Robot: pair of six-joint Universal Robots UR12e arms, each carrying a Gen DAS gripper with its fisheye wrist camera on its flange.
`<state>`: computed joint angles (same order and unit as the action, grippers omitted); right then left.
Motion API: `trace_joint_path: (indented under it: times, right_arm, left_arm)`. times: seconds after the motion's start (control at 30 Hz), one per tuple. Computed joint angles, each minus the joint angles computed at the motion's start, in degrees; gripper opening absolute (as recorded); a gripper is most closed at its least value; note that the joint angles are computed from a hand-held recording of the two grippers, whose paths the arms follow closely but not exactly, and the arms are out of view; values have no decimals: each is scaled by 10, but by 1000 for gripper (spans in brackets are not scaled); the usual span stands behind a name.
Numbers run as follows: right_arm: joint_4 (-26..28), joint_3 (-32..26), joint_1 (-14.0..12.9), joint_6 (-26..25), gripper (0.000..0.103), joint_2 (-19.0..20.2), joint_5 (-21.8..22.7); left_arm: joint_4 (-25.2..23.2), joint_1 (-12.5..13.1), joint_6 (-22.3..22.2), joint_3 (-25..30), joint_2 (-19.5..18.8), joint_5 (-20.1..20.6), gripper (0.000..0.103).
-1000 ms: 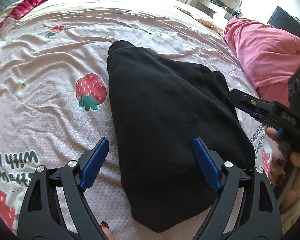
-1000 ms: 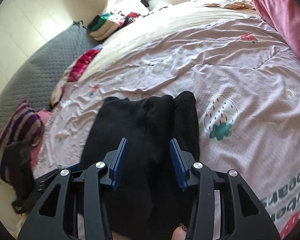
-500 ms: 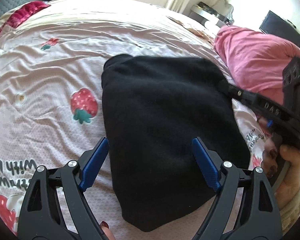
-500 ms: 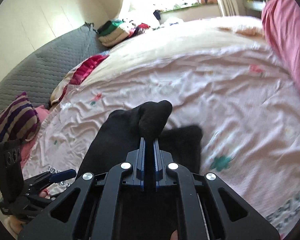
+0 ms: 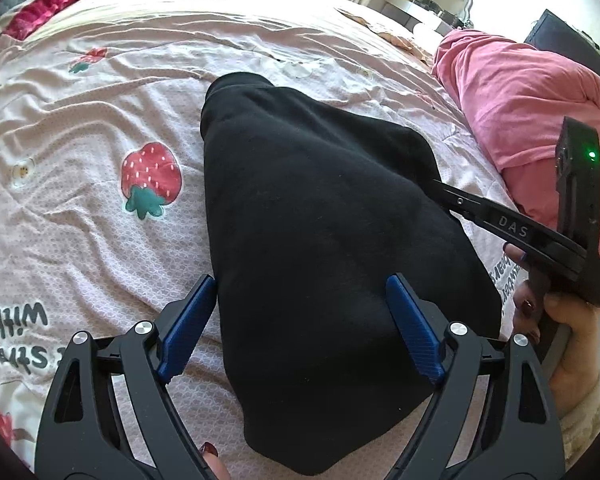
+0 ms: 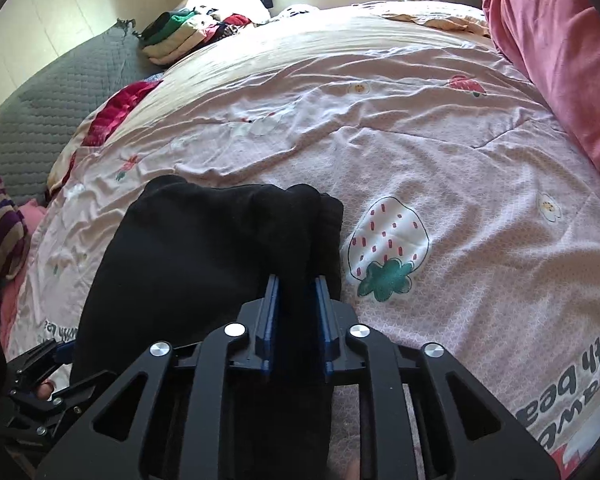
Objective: Fold small clothes
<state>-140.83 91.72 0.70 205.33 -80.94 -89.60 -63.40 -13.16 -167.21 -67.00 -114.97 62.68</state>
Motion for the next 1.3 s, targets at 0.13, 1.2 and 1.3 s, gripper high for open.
trace_joint_path:
  times: [0.13, 1.2, 1.3]
  right_arm:
    - [-5, 7, 2, 9, 34, -13, -10]
    - [-152, 125, 142, 4, 98, -125, -222]
    - [-118, 135, 149, 30, 98, -128, -215]
  left_arm:
    - [3, 2, 2, -2, 5, -4, 79]
    - [159, 48, 38, -176, 142, -47, 94]
    - [168, 52, 40, -195, 150, -36, 94]
